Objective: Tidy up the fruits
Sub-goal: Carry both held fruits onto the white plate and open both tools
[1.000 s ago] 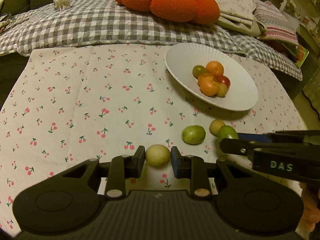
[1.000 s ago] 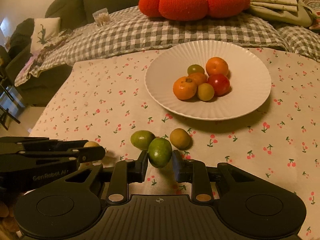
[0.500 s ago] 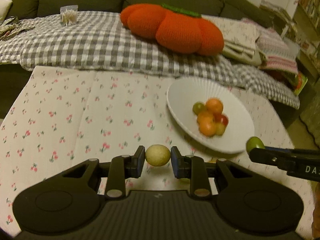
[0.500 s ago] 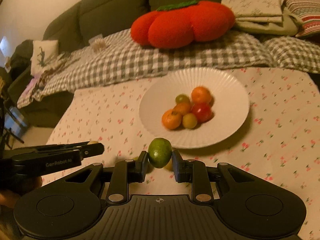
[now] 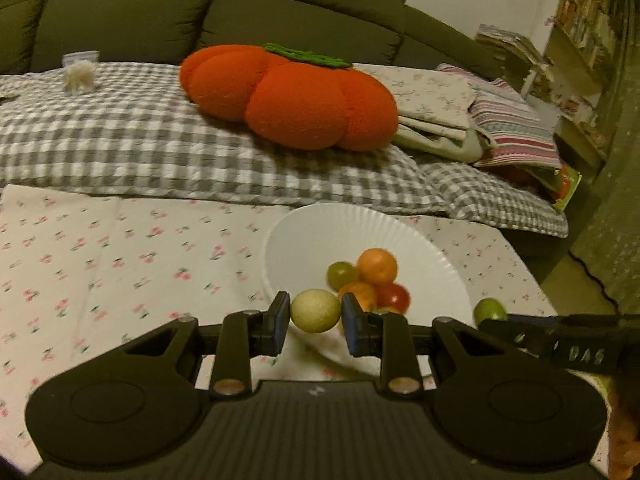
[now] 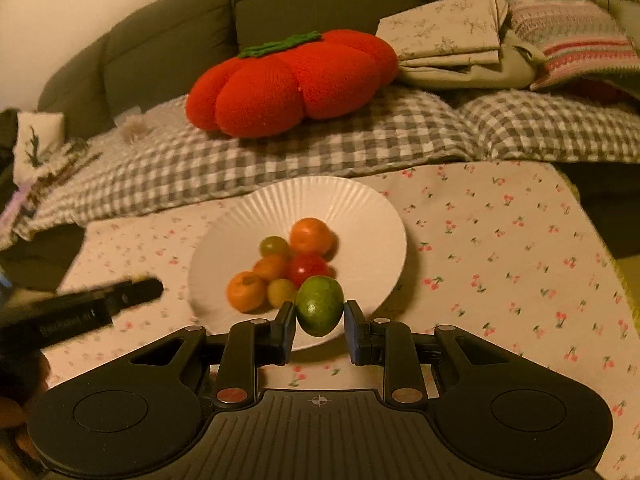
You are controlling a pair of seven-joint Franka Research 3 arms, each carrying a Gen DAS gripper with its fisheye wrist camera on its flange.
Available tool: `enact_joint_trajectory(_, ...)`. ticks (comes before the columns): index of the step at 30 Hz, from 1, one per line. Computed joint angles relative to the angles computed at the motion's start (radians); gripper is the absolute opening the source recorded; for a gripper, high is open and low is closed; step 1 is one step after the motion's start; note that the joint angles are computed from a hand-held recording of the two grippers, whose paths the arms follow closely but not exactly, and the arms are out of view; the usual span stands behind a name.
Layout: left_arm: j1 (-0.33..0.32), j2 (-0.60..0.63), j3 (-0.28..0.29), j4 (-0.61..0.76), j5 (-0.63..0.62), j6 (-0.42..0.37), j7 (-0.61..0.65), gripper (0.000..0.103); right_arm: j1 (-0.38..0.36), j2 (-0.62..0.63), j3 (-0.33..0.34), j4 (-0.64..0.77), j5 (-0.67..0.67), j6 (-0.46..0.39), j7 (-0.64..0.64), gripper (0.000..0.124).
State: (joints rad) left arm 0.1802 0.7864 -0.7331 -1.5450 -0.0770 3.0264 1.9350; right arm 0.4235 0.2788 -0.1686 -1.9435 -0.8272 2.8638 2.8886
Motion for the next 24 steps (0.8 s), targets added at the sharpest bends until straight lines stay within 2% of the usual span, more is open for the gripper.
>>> enact_joint_trajectory(4, -0.017, 0.054, -0.012, 0.075, -0.015, -0.048, 0.017, 0.026, 0.009, 0.024, -0.010, 0.021, -0.039, -0.004, -0.012, 0.025)
enact_joint_trajectory(11, -0.102, 0.079, 0.076, 0.150, -0.034, -0.080, 0.023, 0.026, 0.020, 0.072, -0.015, 0.063, -0.049, -0.029, -0.081, 0.025)
enact_joint_trajectory(15, -0.116, 0.083, 0.093, 0.159, -0.043, -0.078, 0.032, 0.026, 0.028, 0.086, -0.028, 0.074, -0.041, -0.029, -0.093, 0.025)
enact_joint_trajectory(17, -0.114, 0.084, 0.091, 0.160, -0.050, -0.088, 0.037, 0.031, 0.032, 0.090, -0.031, 0.078, -0.032, -0.029, -0.098, 0.026)
enact_joint_trajectory(19, -0.110, 0.082, 0.087, 0.157, -0.061, -0.085, 0.041, 0.045, 0.036, 0.096, -0.032, 0.086, -0.018, -0.045, -0.107, 0.026)
enact_joint_trajectory(24, -0.094, 0.071, 0.074, 0.144, -0.085, -0.079, 0.040, 0.048, 0.050, 0.092, -0.049, 0.088, -0.031, -0.057, -0.068, 0.035)
